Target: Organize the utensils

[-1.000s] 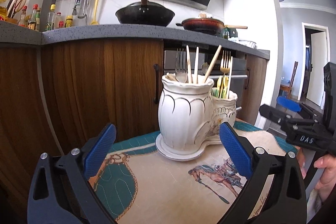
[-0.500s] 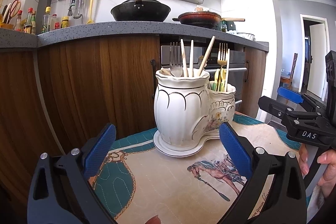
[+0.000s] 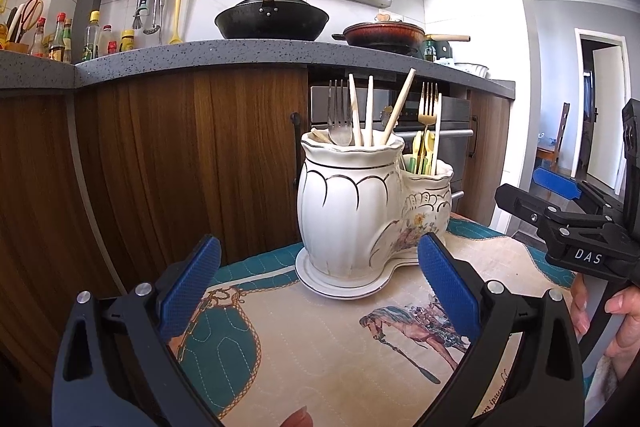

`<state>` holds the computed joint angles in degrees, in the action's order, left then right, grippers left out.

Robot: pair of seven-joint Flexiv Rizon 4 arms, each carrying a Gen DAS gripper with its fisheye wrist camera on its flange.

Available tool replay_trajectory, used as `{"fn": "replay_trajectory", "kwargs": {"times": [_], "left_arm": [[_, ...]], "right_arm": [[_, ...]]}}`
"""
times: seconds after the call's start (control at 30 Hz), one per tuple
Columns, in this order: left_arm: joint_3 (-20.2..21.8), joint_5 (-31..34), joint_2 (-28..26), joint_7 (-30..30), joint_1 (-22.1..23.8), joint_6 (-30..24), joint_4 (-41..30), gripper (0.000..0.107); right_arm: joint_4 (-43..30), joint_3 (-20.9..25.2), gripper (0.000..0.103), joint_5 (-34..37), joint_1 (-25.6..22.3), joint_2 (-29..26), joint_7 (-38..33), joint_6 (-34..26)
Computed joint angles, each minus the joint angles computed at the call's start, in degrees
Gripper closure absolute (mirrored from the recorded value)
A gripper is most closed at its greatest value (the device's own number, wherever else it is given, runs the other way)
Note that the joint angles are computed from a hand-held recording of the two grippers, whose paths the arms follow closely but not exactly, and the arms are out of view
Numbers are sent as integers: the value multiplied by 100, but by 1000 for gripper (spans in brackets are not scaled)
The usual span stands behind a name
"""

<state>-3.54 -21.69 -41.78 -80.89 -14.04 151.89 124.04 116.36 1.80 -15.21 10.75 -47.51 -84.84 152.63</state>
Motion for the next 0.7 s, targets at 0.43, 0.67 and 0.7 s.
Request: {"fn": "replay_trajectory", "kwargs": {"times": [0.43,0.67,0.7], "left_arm": [[6,-91,-10,-6,-32,35,3,9],[11,-100,-11,11,-43,55,8,9],[9,-101,-11,12,-41,55,8,9]], "right_arm": [[9,5,7,-5,-8,14,-3,-25],[1,3,7,9,-8,14,-1,-38],[4,3,7,1,-10,15,-1,-41]]}}
